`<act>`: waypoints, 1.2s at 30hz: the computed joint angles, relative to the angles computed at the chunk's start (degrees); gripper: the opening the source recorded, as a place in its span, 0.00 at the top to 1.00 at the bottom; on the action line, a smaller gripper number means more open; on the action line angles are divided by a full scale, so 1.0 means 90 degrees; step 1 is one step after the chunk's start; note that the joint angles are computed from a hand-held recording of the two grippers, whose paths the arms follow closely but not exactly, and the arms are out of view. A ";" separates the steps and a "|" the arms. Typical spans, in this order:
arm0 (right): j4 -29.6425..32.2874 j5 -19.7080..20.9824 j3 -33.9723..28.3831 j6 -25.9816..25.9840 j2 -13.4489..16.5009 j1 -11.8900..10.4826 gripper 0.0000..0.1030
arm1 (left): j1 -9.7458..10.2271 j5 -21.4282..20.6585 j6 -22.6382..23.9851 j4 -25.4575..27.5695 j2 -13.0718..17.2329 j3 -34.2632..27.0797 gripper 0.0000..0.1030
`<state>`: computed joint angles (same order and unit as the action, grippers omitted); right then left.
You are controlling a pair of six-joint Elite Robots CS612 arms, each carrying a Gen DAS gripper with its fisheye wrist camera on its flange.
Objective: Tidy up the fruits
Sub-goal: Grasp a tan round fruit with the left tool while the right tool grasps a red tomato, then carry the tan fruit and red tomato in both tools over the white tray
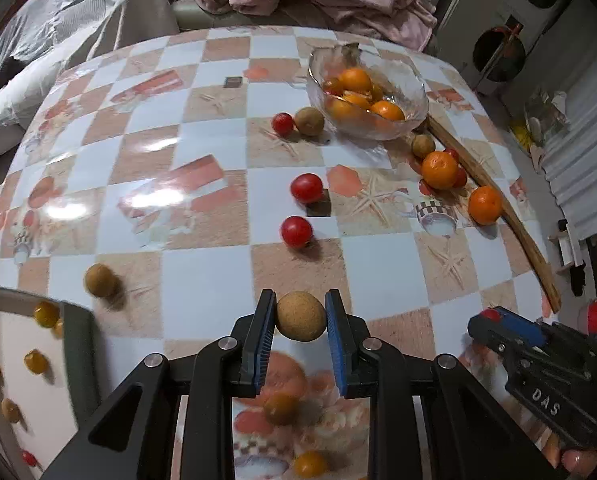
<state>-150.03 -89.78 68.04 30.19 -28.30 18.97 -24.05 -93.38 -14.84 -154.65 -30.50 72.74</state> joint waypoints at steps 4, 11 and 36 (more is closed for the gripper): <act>0.0040 0.0042 -0.0090 -0.0020 -0.0002 0.0064 0.71 | 0.0062 -0.0012 0.0011 -0.0226 -0.0181 0.0297 0.74; 0.0187 0.0148 -0.0391 -0.0219 0.0068 0.0210 0.71 | 0.0215 -0.0003 -0.0162 -0.0582 -0.0461 0.0782 0.74; 0.1912 0.1088 -0.3486 -0.1886 0.1395 0.1018 0.71 | 0.0917 0.0899 -0.1475 -0.1361 -0.1367 0.2742 0.74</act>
<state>-132.82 -79.99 36.67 13.21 -15.74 28.14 -15.80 -85.30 -28.11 -166.90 -42.81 97.42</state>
